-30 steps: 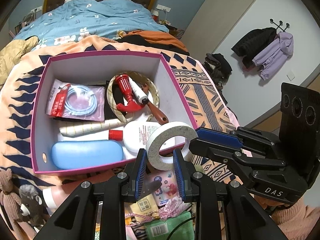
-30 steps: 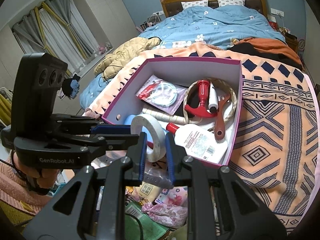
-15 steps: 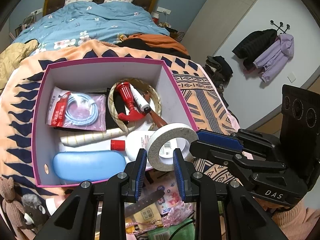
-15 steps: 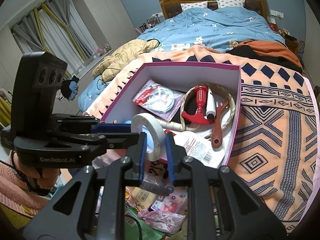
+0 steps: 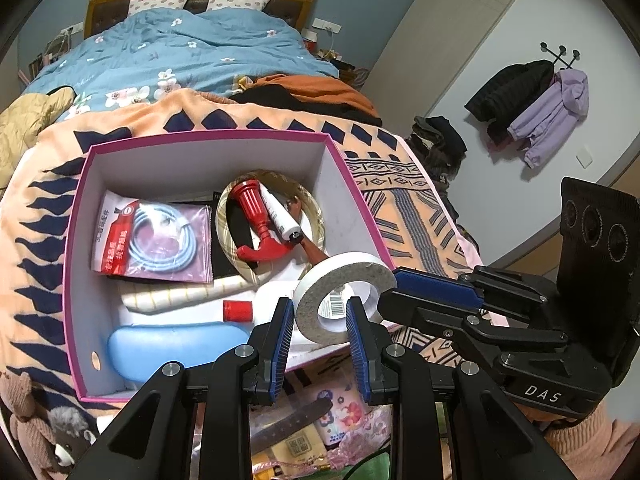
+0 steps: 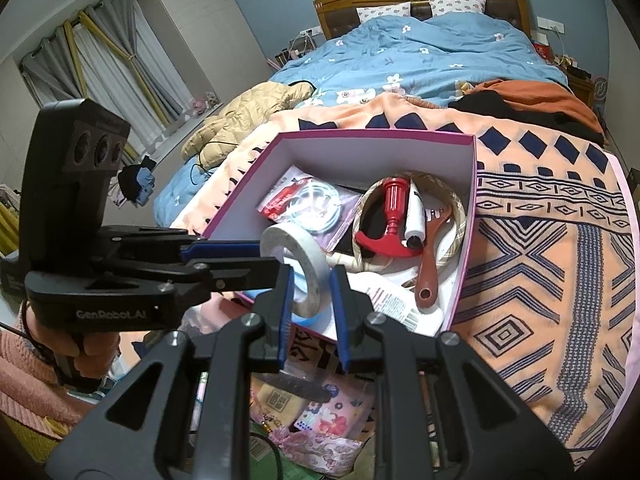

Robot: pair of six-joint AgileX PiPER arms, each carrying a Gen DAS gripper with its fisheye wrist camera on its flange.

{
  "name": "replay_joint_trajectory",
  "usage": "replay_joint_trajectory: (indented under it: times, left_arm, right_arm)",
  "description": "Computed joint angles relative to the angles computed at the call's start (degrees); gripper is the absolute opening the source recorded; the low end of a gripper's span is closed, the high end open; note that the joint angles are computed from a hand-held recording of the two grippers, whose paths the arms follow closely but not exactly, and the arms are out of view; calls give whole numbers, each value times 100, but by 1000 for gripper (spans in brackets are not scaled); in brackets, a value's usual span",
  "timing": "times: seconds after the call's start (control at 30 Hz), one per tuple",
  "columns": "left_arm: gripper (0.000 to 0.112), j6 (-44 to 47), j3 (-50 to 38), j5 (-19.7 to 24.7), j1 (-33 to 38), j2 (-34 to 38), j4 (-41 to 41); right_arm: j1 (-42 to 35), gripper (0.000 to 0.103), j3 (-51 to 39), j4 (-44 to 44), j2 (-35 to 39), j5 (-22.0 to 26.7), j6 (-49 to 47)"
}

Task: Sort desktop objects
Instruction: 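Carry the tape roll over the magenta box with the right gripper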

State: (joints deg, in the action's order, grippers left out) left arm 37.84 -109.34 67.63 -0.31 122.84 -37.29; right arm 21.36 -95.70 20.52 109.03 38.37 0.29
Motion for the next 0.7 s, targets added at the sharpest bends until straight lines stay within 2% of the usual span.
replay_joint_trajectory:
  times: [0.7]
  left_arm:
    - [26,-239,-609,98,-95,363,83]
  right_arm:
    - [-172,22,-466,38,314,189,-86]
